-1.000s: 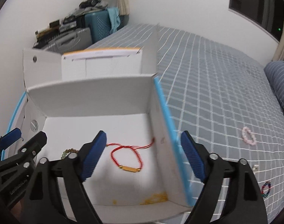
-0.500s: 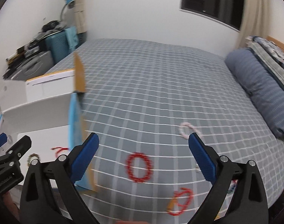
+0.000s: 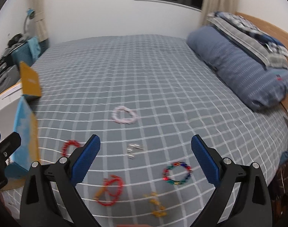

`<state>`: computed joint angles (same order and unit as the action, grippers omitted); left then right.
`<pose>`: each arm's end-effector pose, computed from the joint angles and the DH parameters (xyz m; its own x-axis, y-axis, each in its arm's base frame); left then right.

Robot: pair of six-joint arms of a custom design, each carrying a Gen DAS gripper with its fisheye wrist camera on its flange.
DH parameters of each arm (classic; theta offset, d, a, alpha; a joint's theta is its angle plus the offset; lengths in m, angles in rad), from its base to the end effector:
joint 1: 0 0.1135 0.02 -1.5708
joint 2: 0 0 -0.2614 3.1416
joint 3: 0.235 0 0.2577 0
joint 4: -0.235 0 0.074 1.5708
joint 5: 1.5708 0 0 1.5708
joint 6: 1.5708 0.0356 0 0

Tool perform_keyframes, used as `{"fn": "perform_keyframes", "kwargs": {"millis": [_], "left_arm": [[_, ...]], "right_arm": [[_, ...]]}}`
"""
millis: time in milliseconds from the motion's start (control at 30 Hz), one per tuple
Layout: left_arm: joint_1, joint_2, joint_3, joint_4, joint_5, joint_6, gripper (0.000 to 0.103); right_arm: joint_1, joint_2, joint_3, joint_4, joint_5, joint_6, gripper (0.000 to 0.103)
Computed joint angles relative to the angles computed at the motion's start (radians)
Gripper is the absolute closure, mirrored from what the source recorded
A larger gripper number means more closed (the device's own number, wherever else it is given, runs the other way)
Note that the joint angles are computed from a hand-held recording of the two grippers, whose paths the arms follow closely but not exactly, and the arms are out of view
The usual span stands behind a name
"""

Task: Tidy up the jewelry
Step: 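Move both tools back over the remaining bracelets on the bed, then grasp the red bead bracelet with the left tool while the right tool grasps the multicolour bracelet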

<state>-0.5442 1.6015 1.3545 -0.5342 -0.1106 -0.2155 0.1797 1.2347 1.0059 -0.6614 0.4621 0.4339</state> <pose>0.3129 -0.1848 0.2947 -0.6842 0.1656 -0.7103 0.3084 0.9482 -0.0759 0.2568 0.0305 0.2796 -0.6450 0.2653 -0.7166 0.4268 0.9030 -0.0498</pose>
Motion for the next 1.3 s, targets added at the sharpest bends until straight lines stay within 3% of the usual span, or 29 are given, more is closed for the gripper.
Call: {"fn": "perform_keyframes", "kwargs": {"millis": [233, 433, 500, 667, 800, 1100, 1133, 1200, 1233, 1300], "left_arm": [[-0.074, 0.180, 0.076, 0.011, -0.006, -0.017, 0.006], [-0.051, 0.304, 0.106, 0.038, 0.020, -0.010, 0.006], [-0.043, 0.338, 0.118, 0.041, 0.031, -0.014, 0.006], [-0.038, 0.409, 0.147, 0.060, 0.022, 0.000, 0.006], [-0.023, 0.446, 0.156, 0.075, 0.038, -0.007, 0.006], [-0.020, 0.514, 0.199, 0.056, 0.037, -0.001, 0.006], [-0.021, 0.521, 0.208, 0.047, 0.039, -0.003, 0.007], [-0.021, 0.539, 0.233, 0.016, 0.032, -0.006, 0.022], [-0.023, 0.547, 0.244, 0.001, 0.018, -0.007, 0.024], [-0.023, 0.547, 0.247, -0.005, 0.007, -0.006, 0.043]], "right_arm": [[-0.184, -0.048, -0.129, 0.056, -0.107, -0.084, 0.010], [-0.271, 0.003, -0.210, 0.155, -0.229, -0.167, 0.011], [-0.298, 0.038, -0.220, 0.170, -0.278, -0.193, 0.016], [-0.375, 0.107, -0.249, 0.217, -0.380, -0.230, 0.018], [-0.424, 0.177, -0.245, 0.232, -0.456, -0.231, 0.027], [-0.416, 0.275, -0.220, 0.238, -0.449, -0.210, 0.048], [-0.407, 0.273, -0.221, 0.236, -0.442, -0.207, 0.053], [-0.397, 0.274, -0.222, 0.238, -0.431, -0.207, 0.059], [-0.392, 0.275, -0.221, 0.236, -0.428, -0.202, 0.064], [-0.393, 0.277, -0.221, 0.237, -0.439, -0.189, 0.071]]}}
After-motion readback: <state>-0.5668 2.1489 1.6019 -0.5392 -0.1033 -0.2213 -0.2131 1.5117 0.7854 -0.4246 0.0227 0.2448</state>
